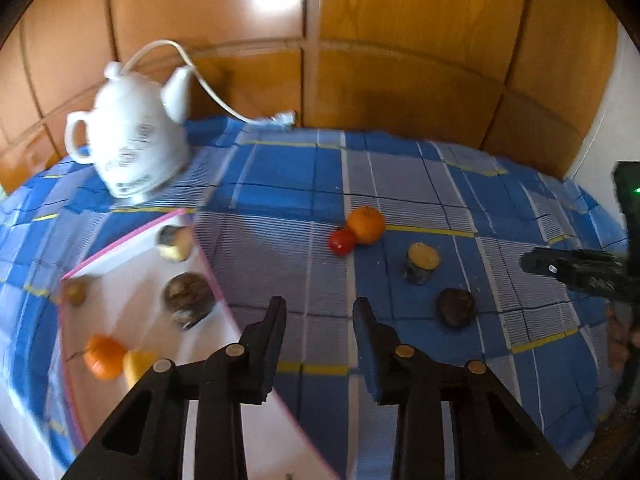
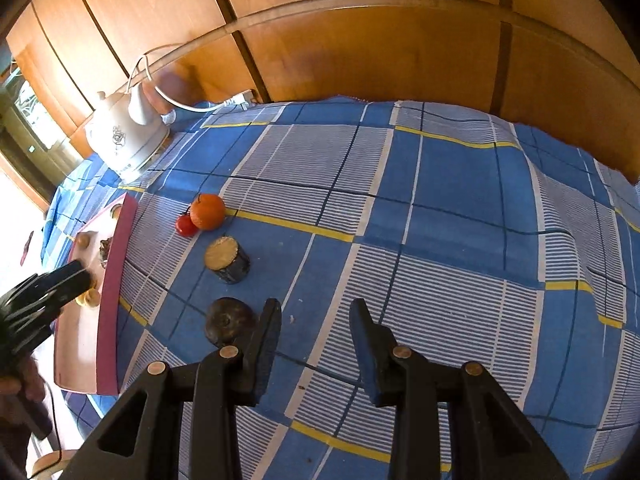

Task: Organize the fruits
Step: 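Move both grippers back to the cloth and grasp the red tomato with left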

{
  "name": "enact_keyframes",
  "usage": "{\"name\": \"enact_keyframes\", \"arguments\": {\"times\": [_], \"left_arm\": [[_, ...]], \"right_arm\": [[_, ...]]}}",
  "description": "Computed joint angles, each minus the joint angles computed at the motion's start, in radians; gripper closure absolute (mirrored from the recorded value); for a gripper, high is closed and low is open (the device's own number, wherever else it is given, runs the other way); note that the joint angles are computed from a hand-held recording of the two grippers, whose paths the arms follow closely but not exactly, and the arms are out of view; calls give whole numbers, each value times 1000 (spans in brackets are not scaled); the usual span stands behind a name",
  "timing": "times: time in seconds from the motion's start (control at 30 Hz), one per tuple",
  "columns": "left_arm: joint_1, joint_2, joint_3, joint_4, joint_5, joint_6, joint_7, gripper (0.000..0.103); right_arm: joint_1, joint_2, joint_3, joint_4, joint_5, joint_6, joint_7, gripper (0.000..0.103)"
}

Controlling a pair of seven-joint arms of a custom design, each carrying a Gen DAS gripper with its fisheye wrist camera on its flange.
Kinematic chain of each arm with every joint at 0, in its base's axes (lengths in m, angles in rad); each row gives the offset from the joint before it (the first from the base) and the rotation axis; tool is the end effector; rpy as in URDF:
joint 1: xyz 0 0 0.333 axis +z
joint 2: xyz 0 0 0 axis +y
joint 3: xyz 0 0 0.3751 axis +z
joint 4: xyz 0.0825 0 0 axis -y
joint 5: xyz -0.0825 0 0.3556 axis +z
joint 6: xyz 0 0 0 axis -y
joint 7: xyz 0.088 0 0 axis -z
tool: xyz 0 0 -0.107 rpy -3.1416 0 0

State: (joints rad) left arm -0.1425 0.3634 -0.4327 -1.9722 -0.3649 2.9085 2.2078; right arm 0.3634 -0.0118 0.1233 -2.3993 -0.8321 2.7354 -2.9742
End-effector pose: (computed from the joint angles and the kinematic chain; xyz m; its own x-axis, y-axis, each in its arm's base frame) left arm 0.5741 -0.3076 0.4382 -0.7343 -0.6772 0.0474 -0.5578 0.5621 -0.6106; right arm 0.4212 0.2553 0.4270 -0.4472 -0.8677 -0.2170 -0.7266 0.4939 -0.4776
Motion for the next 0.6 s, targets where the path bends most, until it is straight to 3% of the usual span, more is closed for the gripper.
{"name": "enact_keyframes", "arguments": {"times": [0.13,0.37,0.6], "left_arm": [[-119,88,110,120,154,-60,-108,67],[-182,203,153,282,309,-165,-181,65],[-200,281,147,397,367,-258,-170,65]], "right_arm": [[0,5,-2,6,15,-3,-15,67],[-5,-1,-8,2,15,9,-5,67],[-10,1,-6,3,44,9,-23,67]]}}
